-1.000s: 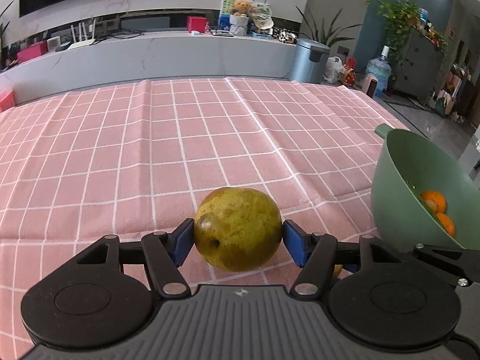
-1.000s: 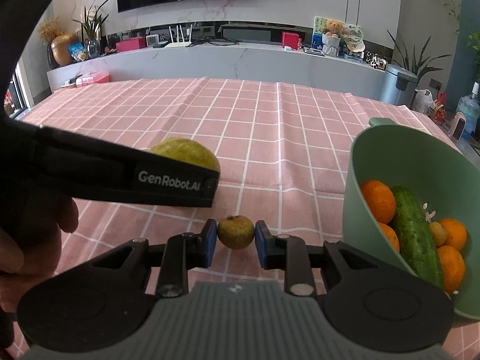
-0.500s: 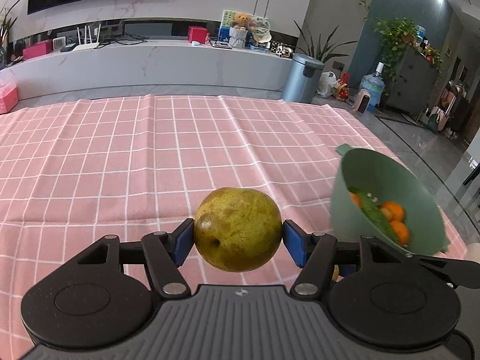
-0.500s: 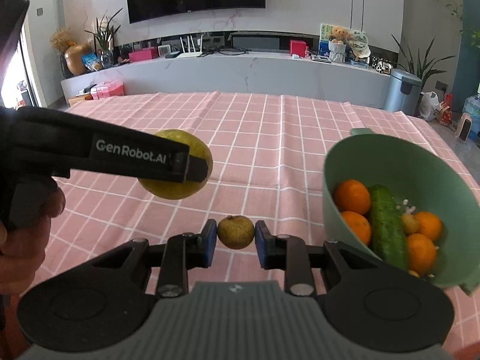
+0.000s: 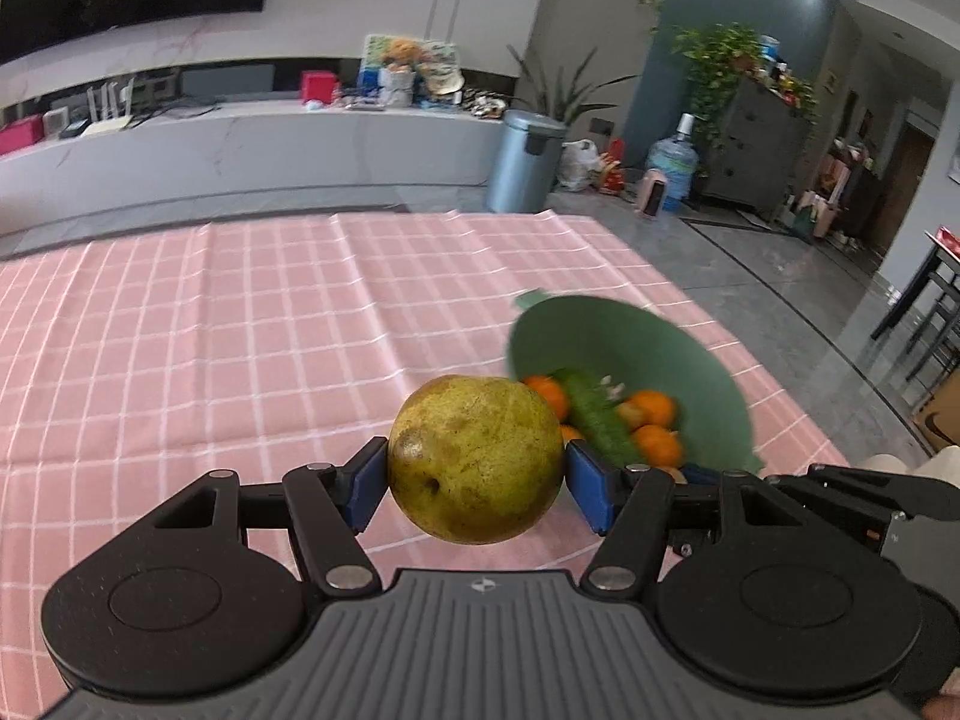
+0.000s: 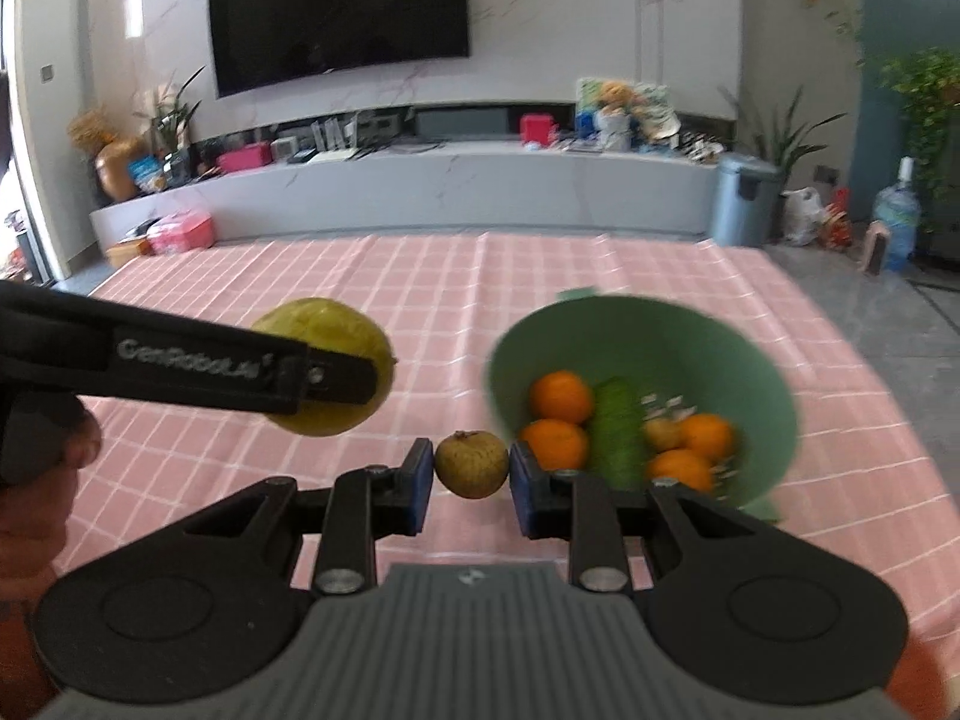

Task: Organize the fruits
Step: 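Carry the pear and kiwi over the colander with both tools, then lower the pear and kiwi into the colander and open both tools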

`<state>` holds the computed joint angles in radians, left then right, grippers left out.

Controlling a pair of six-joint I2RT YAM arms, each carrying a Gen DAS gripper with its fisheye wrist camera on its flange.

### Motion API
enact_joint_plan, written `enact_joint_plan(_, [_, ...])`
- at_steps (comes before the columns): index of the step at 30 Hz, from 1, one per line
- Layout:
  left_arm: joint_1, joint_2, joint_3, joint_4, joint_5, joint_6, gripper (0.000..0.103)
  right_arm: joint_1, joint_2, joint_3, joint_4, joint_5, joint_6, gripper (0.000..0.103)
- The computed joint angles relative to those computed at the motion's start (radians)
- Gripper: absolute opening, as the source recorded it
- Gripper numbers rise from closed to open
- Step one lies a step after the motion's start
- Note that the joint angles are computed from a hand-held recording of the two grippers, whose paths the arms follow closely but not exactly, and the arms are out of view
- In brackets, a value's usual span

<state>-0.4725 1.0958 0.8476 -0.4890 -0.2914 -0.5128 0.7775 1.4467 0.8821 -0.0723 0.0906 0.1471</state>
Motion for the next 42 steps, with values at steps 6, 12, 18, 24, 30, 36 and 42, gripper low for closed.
enact_joint_plan(6, [-0.018, 0.134, 0.116, 0.051, 0.041, 0.048, 0.073, -0.109, -0.049, -0.015, -0.006, -0.016, -0.069, 0.023])
enact_joint_plan(12, [0.019, 0.272, 0.208, 0.100, 0.142, 0.139, 0.073, -0.233, 0.002, 0.050, -0.032, -0.099, -0.179, 0.023])
enact_joint_plan(18, [0.099, 0.451, 0.323, 0.135, 0.282, 0.213, 0.073, -0.327, 0.109, 0.161, -0.064, -0.167, -0.222, 0.023])
enact_joint_plan(24, [0.122, 0.580, 0.448, 0.062, 0.286, 0.224, 0.073, -0.352, 0.223, 0.253, -0.086, -0.201, -0.222, 0.023])
enact_joint_plan(30, [0.137, 0.642, 0.480, 0.064, 0.341, 0.206, 0.073, -0.355, 0.338, 0.367, -0.130, -0.207, -0.245, 0.023])
enact_joint_plan(36, [0.121, 0.728, 0.542, 0.055, 0.346, 0.180, 0.073, -0.355, 0.435, 0.490, -0.228, -0.170, -0.296, 0.023])
enact_joint_plan(42, [0.115, 0.771, 0.570, 0.038, 0.336, 0.182, 0.073, -0.362, 0.505, 0.571, -0.295, -0.162, -0.323, 0.023])
